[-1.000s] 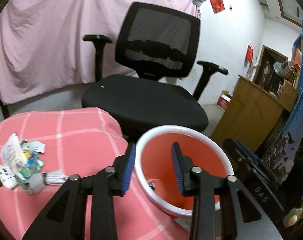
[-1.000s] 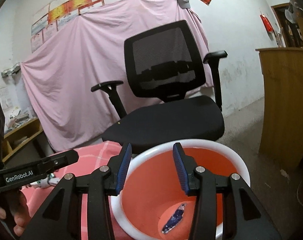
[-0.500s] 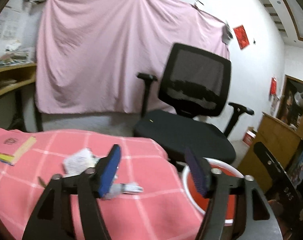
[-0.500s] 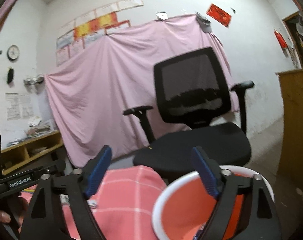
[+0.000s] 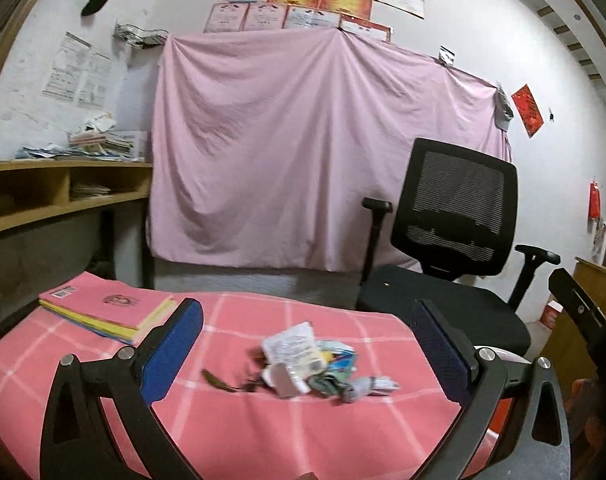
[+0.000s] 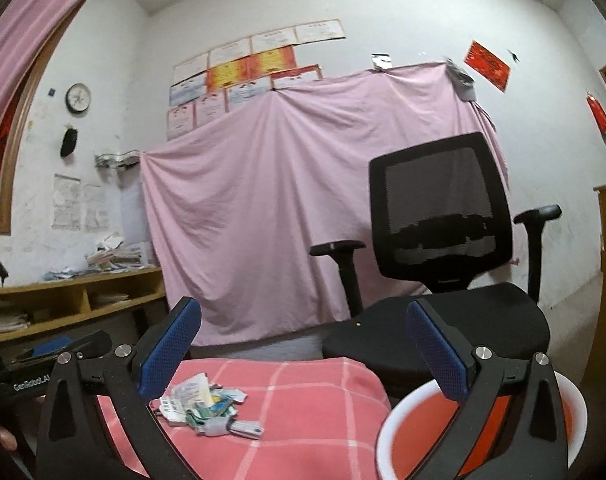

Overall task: Collect trash
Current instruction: 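Move both tools back over the remaining trash on the table, then grasp the grey-white cloth with the right gripper while the left gripper grasps a brown scrap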

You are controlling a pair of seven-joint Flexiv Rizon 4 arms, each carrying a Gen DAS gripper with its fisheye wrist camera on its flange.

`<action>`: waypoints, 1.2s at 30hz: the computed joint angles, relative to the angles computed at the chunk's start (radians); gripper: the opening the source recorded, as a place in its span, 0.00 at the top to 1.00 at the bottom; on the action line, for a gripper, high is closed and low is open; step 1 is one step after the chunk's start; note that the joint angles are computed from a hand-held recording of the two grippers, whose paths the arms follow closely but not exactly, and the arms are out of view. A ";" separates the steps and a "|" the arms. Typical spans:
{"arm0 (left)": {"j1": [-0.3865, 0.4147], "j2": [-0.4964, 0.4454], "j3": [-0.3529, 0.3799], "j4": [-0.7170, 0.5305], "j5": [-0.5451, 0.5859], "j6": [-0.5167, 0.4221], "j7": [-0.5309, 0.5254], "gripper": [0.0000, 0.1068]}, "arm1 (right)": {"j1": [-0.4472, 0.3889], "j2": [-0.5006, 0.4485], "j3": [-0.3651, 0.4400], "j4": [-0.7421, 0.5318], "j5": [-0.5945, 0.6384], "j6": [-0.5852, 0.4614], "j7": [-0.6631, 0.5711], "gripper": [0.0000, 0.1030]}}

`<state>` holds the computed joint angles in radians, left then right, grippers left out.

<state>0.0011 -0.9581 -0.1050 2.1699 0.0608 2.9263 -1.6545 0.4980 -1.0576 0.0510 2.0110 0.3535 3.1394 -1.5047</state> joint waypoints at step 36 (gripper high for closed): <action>0.141 -0.075 0.006 -0.107 0.091 -0.250 0.063 0.06 | 0.111 0.055 -0.055 -0.140 0.040 -0.753 -0.125 0.00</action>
<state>0.1422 -1.0328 -0.0992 2.0630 0.1518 2.6767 -1.5919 0.6089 -1.0030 -0.0038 1.8707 0.3930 2.3867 -1.6299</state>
